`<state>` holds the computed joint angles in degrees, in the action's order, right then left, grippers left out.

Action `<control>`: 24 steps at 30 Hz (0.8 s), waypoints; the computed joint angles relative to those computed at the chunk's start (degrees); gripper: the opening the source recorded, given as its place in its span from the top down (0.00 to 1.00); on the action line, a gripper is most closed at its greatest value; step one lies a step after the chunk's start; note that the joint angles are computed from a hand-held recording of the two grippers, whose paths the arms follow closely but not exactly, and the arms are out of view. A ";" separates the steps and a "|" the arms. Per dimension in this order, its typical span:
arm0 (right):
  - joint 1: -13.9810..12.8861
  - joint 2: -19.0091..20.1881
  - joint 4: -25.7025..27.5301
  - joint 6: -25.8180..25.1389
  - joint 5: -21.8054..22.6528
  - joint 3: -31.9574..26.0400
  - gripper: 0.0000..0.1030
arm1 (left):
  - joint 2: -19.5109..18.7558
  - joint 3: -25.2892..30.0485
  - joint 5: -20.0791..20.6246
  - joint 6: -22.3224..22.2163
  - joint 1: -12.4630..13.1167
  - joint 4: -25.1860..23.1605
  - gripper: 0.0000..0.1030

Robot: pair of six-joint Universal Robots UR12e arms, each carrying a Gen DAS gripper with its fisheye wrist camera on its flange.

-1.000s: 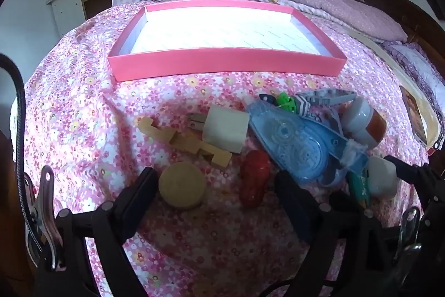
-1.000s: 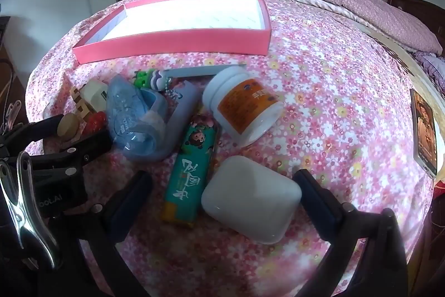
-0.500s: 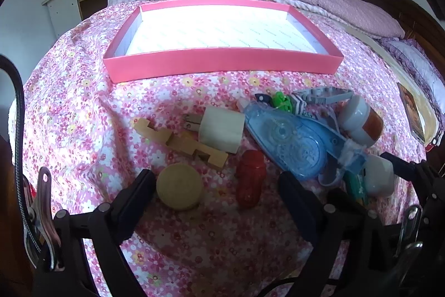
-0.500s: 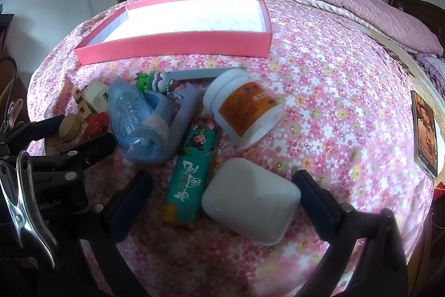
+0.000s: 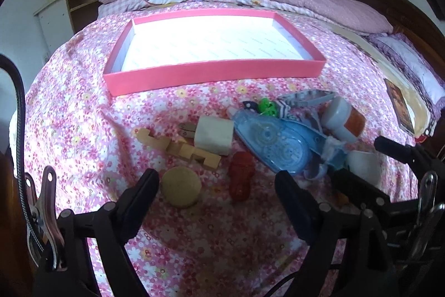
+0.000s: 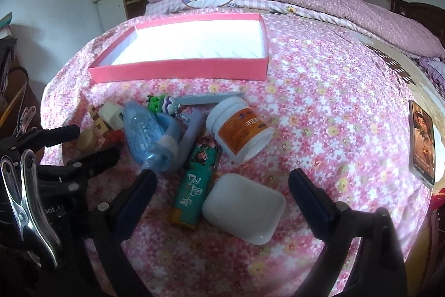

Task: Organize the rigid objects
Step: 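Move the left gripper toward the round wooden disc while the right gripper approaches the white square case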

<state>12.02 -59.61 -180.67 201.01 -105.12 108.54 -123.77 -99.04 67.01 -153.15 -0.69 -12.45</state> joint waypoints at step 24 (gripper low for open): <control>-1.62 -1.86 -2.20 1.21 5.00 3.16 0.09 | 0.94 -0.81 -1.86 -0.90 1.85 0.36 0.14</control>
